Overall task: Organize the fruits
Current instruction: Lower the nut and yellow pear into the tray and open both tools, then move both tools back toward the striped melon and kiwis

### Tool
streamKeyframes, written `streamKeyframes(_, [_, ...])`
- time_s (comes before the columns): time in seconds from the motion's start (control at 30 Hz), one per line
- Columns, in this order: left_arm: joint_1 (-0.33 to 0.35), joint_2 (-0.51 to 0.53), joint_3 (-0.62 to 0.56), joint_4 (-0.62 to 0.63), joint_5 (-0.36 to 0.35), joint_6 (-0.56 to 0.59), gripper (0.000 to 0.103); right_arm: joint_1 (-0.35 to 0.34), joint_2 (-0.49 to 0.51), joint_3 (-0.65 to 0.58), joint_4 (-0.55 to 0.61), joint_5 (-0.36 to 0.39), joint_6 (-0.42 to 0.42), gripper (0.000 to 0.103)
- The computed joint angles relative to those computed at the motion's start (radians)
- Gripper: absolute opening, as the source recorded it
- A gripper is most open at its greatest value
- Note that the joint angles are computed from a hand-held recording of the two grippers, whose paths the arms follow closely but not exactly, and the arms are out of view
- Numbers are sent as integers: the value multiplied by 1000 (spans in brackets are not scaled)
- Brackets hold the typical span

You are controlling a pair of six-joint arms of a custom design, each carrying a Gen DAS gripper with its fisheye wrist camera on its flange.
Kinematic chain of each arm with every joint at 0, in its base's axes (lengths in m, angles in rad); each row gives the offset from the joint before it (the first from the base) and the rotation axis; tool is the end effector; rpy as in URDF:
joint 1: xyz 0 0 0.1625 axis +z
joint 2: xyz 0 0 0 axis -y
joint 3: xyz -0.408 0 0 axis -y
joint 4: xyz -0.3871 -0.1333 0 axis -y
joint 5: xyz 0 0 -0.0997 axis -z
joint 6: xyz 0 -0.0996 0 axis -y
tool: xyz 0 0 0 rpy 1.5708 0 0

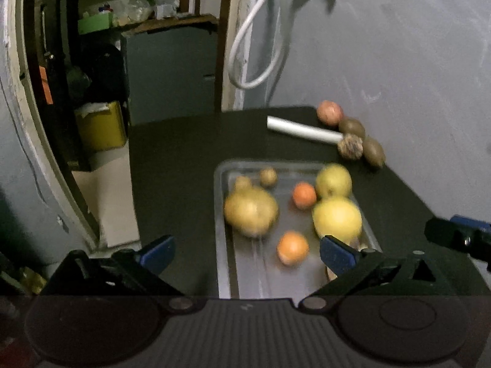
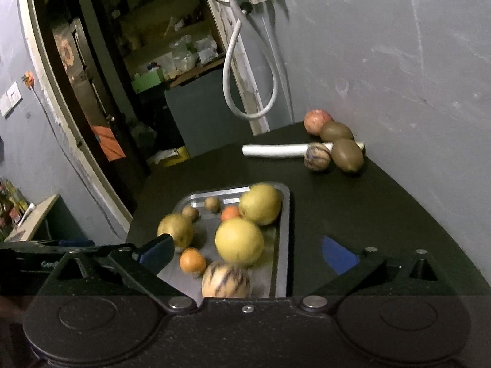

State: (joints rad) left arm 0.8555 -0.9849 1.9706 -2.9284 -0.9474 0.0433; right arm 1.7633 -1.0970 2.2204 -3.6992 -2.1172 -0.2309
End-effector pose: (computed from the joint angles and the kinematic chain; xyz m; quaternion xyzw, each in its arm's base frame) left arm -0.2238 -0.5496 0.1406 0.2937 0.8899 -0.2655 0.2265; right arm 0.1717 -0.4545 0.2151 0.0503 -0.8523 0.4591 0.2453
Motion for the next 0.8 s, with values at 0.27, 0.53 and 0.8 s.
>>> streamKeyframes(0.27, [-33,-103,123,116,-15,-44,102,27,-63,123,49,-100,71,102])
streamKeyframes(0.53, [-48,-103,106,281,-90,-50,102,18,-134,186,180,-248,158,102])
streamKeyframes(0.8, [-54,-18,10,366,-153,-57,102,-40,-159,167,177,-308,141,102])
